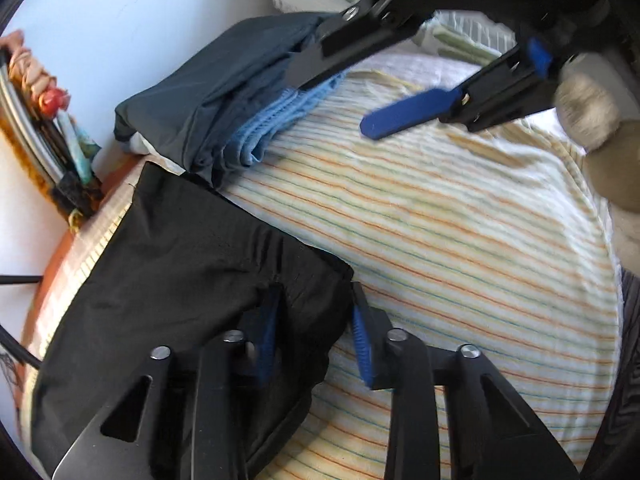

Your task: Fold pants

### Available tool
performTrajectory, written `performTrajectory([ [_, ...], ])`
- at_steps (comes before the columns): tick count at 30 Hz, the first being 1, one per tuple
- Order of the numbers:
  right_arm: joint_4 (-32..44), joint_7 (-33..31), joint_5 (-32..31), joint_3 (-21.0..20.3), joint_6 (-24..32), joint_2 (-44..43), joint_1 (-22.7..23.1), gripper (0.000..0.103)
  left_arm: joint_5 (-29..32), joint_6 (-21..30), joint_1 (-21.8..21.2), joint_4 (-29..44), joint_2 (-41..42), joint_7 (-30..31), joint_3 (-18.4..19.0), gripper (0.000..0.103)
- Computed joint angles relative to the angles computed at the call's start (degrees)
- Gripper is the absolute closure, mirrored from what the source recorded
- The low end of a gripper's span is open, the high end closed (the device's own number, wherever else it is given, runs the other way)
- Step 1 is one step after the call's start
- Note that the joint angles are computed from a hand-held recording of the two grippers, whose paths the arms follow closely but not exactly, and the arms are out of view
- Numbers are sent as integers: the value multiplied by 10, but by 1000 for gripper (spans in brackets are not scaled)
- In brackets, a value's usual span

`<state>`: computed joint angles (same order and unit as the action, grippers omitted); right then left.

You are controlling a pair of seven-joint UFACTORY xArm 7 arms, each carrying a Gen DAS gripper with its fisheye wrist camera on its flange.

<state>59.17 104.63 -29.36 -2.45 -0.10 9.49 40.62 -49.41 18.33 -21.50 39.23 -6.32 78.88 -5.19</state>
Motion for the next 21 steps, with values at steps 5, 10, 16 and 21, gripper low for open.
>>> performTrajectory([
  [5, 31, -207, 171, 179, -8, 47, -161, 42, -71, 78, 17, 22, -12, 30, 24, 84],
  [10, 67, -311, 249, 314, -23, 116, -280, 42, -107, 126, 41, 36, -25, 29, 31, 84],
  [16, 108, -380, 282, 421, -94, 212, -359, 41, -116, 147, 52, 34, -38, 30, 30, 84],
  [21, 171, -425, 285, 451, -55, 271, -364, 35, -118, 137, 47, 35, -30, 49, 26, 84],
])
